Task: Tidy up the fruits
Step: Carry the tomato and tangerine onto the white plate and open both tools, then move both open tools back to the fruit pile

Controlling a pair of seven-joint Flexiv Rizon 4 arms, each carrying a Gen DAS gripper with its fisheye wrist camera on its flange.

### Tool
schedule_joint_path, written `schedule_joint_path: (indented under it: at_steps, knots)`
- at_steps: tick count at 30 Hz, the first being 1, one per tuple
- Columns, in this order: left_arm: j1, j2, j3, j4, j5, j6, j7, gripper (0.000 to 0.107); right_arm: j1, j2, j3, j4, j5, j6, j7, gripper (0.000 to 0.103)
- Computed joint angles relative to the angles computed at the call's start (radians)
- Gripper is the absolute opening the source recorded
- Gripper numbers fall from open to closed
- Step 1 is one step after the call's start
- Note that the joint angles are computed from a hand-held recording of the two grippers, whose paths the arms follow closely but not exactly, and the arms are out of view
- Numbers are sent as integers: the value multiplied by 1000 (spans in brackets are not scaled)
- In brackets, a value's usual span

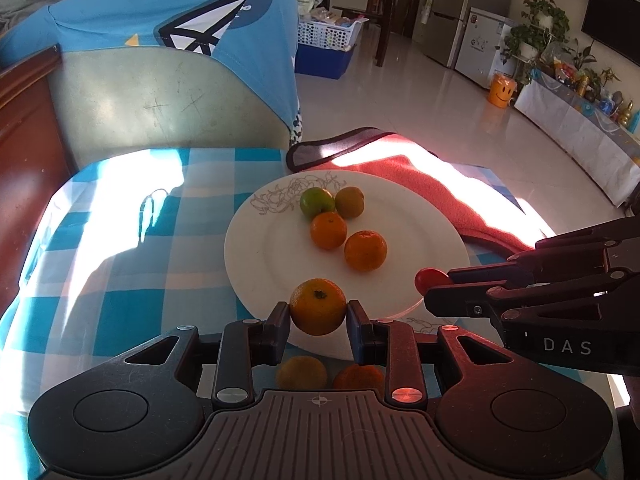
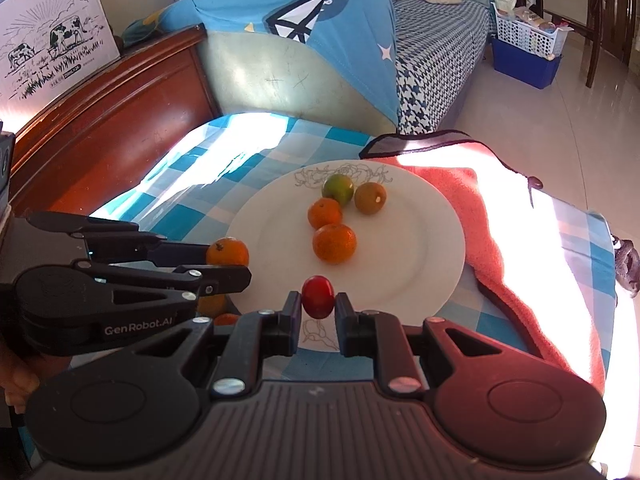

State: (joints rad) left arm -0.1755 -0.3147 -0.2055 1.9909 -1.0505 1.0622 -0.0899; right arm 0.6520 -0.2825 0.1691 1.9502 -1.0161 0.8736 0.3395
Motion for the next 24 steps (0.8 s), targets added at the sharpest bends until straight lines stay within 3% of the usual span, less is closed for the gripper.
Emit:
schedule_joint_path:
  at_steps: [11, 22, 24]
  knots:
    - [-13, 10, -6, -4, -50, 32, 4, 31, -15, 7, -11, 14, -31, 21, 77, 21]
    - [-4, 41, 23, -3, -60, 53, -14, 55, -13, 10, -2, 6, -48, 34, 73, 25]
    - [1, 47, 31, 0, -52, 56, -26, 63, -8, 12, -1, 5, -50, 32, 78, 26]
